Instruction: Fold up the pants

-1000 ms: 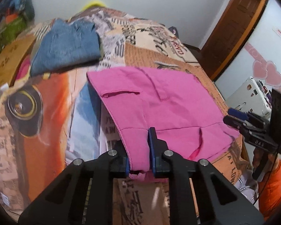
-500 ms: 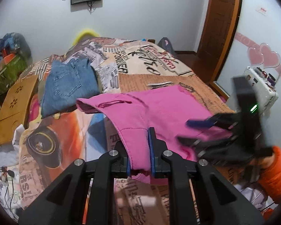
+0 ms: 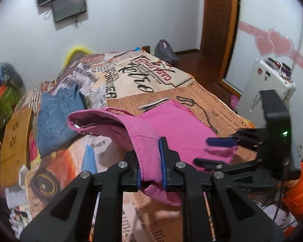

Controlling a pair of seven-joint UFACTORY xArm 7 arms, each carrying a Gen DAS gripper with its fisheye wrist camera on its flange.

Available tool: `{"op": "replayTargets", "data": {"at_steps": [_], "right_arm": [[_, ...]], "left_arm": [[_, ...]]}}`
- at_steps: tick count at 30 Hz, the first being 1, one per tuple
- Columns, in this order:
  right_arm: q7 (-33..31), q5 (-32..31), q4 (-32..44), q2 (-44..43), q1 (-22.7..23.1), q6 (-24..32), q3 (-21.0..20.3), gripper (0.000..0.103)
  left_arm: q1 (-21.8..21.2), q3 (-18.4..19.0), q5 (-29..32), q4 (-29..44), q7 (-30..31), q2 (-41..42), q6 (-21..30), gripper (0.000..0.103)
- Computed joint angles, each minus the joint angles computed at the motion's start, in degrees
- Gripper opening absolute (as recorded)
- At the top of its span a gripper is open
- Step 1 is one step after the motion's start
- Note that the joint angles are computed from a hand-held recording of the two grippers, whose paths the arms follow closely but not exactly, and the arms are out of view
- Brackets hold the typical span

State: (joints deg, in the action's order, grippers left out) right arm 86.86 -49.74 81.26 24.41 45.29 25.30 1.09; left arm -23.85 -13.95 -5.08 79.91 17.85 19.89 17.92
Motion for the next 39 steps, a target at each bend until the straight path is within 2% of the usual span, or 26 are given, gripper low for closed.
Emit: {"op": "replayTargets", "data": {"at_steps": [1,3,7,11,13,21,31,36,38,39], "right_arm": [[3.02,-1.77,-2.97,-2.38,0.97,0.54,-1.14,0.047],[6.66,-3.8,-6.8,-5.38,0.85,2.12,-0.9,0.047],[9.6,-3.66,-12.67,-8.45,-2.26,2.66,1.56,0.047],[11.22,-3.75,-15.18,-8.07,-4.89,-0.12,3.61,0.047],[15.76,-7.13,-15.59,-7.61,-4.35,-2.04,2.72,0.047],[22.57,-12.69,-17.21,-8.06,-5.27,-6.03,2.45,0.047],[27.42,-16.59,-18.92,-9.38,-6.23,-7.92,2.75,0.047],[27.55,-15.48,-22.96,-13.7,-7.34,-2.59,5.27,0.047],[27.48,-14.11,-25.24,-15.61,-8.41,-0.91,6.48,0.047],[28.11,-13.76,-26.62,-16.65,-8.97,-0.61,6.97,0.047]], "left_arm": [[-1.22,0.67,1.52,0.91,-0.7,0.54,0.39,0.014],[-2.8,1.31,3.63,2.17,-1.54,1.34,0.94,0.014],[-6.01,2.65,7.72,6.18,-3.86,3.87,3.08,0.014],[-8.74,3.58,10.66,12.12,-5.9,7.71,6.7,0.014],[-9.64,3.49,11.08,15.73,-6.27,9.93,9.15,0.014],[-13.75,3.47,11.73,27.1,-5.62,17.34,16.74,0.014],[-16.96,2.8,7.04,44.79,-4.03,28.64,27.95,0.014],[-18.54,3.61,5.41,54.78,-3.73,34.63,33.69,0.014],[-18.73,3.69,4.5,56.14,-3.64,35.46,34.54,0.02],[-18.75,3.68,4.06,56.18,-3.58,35.48,34.59,0.032]]}}
